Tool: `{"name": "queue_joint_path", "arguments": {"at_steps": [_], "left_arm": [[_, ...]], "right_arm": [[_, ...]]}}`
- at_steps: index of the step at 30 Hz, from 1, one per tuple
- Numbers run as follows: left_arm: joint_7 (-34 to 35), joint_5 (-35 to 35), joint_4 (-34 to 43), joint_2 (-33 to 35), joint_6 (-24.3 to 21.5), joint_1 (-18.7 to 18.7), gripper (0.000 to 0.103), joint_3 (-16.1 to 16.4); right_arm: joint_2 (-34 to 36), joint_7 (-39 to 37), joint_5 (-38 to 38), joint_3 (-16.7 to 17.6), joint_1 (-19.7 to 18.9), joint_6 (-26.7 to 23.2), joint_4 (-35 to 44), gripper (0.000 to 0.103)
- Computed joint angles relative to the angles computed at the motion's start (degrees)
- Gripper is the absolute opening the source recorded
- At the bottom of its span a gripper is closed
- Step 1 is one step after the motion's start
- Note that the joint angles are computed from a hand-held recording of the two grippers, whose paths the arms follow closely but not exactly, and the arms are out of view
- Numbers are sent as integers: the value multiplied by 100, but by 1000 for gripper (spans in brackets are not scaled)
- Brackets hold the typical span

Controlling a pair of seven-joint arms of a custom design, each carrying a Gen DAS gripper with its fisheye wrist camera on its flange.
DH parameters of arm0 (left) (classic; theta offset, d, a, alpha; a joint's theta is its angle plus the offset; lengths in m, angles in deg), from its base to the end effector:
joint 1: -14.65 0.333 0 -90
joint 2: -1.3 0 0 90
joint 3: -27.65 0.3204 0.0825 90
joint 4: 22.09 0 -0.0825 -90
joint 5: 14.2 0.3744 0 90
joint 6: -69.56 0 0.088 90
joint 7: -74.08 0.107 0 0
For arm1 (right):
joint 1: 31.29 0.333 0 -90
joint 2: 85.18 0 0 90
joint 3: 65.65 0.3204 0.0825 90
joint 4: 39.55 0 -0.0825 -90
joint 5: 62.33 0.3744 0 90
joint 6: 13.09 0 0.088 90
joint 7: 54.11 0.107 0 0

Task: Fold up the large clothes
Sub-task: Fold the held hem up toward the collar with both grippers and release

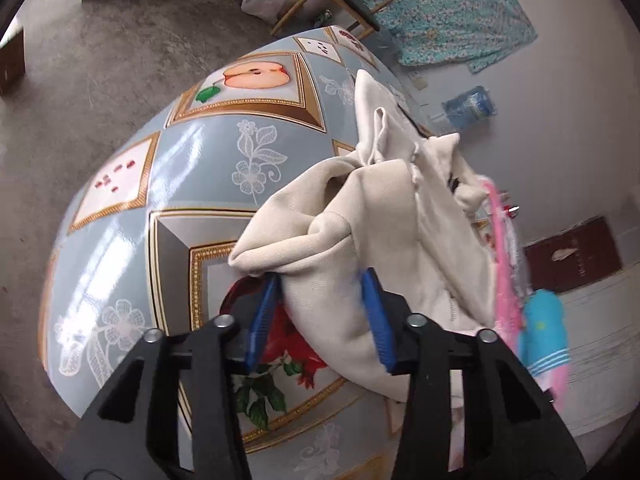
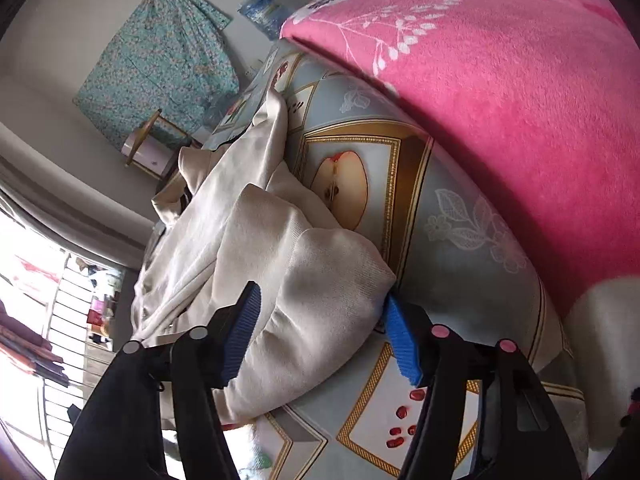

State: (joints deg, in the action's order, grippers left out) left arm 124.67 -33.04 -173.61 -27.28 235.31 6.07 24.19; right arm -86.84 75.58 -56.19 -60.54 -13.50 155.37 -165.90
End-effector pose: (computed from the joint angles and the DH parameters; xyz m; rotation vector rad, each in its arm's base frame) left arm 0.4083 -0.0694 0.4983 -2.6105 1.1185 -1.1261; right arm 0.5233 0.2140 0.4937 -1.3276 1.9778 -0.1558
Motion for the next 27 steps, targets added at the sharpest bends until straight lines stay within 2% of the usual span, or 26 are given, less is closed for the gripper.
{"name": "queue_joint_path", "arguments": {"at_steps": [1, 2, 4, 6, 7, 11, 13, 17, 20, 21, 22, 24, 25, 26, 27], "left_arm": [[-175, 537, 209, 66, -363, 446, 26, -424], [-331, 1081, 394, 92, -635, 782, 21, -782], [-707, 2267, 629, -60, -921, 1361, 16, -1465], [-977, 3188, 786, -346, -1183, 1725, 8, -1937], [-1029, 3436, 842, -486, -1298, 1741, 7, -2019], [-1008, 4004, 892, -997, -1593, 1501, 6, -1919], [-861, 4059, 897, -1152, -1778, 1253, 6, -1741], [-354, 3342, 599, -1697, -2375, 419, 6, -1071], [-198, 2806, 219, -1920, -2717, 169, 8, -780], [-88, 2582, 84, -1874, -2733, 82, 12, -608], [14, 2372, -71, -1842, -2705, 22, 14, -469], [149, 2198, -219, -1827, -2905, 136, 21, -391], [195, 2152, -285, -1923, -2934, 199, 33, -381], [219, 2157, -340, -2065, -2904, 281, 37, -412], [276, 2200, -377, -2211, -2855, 355, 38, -443]], "right_arm": [[53, 544, -829, 37, -77, -190, 138, 31], [76, 938, -1534, 51, -105, -377, 275, 27], [-21, 1600, -2830, 89, -118, -726, 462, 19], [-239, 1903, -3621, 165, -113, -968, 528, 16], [-370, 1863, -3692, 179, -116, -981, 486, 16], [-913, 1536, -3403, 216, -160, -856, 136, 14], [-1194, 1314, -3117, 247, -171, -864, -92, 14], [-1782, 729, -2190, 136, -42, -936, -731, 14], [-1760, -42, -1217, -193, 276, -1006, -1054, 18], [-1676, -296, -871, -318, 368, -1077, -1111, 21], [-1585, -484, -586, -398, 405, -1253, -1114, 29], [-1617, -1147, 461, -783, 686, -1177, -1272, 32], [-1723, -1386, 826, -873, 747, -1129, -1331, 34], [-1857, -1357, 789, -789, 608, -1156, -1357, 39], [-2009, -1118, 452, -515, 278, -1153, -1390, 52]]}}
